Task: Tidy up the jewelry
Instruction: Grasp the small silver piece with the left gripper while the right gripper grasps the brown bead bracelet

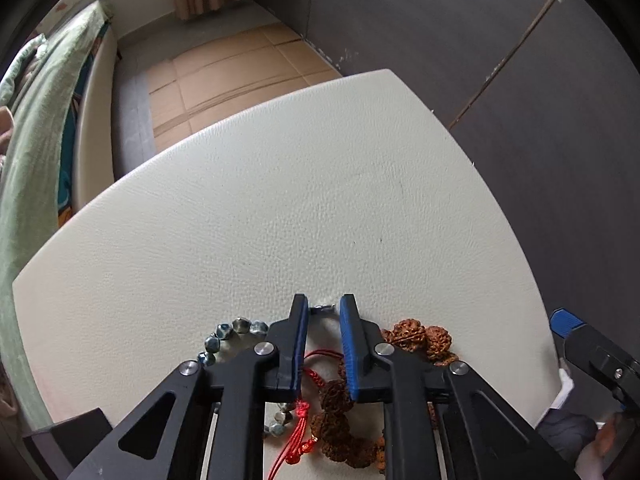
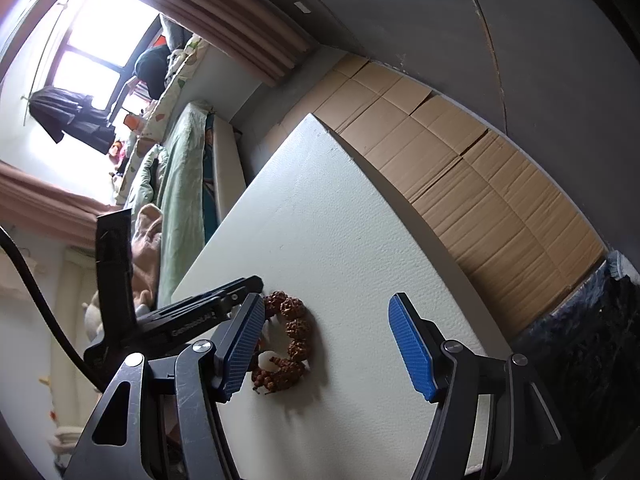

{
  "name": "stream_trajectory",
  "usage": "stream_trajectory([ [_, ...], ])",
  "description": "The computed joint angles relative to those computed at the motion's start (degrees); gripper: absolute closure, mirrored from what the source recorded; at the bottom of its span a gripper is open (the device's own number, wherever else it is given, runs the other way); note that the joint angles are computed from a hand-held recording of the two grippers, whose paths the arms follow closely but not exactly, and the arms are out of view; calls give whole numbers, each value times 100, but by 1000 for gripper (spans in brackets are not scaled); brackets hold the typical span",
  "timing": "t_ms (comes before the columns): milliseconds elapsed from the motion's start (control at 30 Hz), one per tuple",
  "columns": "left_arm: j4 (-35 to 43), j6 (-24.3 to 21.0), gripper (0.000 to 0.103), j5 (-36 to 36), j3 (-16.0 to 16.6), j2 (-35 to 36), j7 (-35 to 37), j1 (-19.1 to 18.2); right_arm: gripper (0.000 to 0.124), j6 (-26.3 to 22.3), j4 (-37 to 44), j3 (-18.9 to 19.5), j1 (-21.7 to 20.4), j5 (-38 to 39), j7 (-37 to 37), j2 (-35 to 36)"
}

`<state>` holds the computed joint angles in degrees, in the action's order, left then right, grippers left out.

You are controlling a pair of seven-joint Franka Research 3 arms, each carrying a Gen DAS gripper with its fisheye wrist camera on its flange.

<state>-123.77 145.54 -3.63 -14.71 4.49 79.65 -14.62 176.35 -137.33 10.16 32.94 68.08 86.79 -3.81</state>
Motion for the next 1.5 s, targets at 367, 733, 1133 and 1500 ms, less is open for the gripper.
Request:
stream_trajectory([
  [367, -426, 223, 89, -701, 81, -545, 540, 1, 70, -326, 253, 92, -100, -1553, 1007, 289],
  [733, -793, 372, 89, -1511, 376, -1114, 1250, -96, 77, -974, 720, 25, -147, -4581, 3043, 737],
  [1133, -1681, 636, 89, -2017, 860, -2125, 1566, -260, 87, -2262, 1550, -323, 134, -7703, 5045, 1161],
  [1500, -2778, 980, 89, -2210, 1484, -3405, 1518, -411, 103, -1349, 1010, -106, -9, -7783, 5005, 628],
])
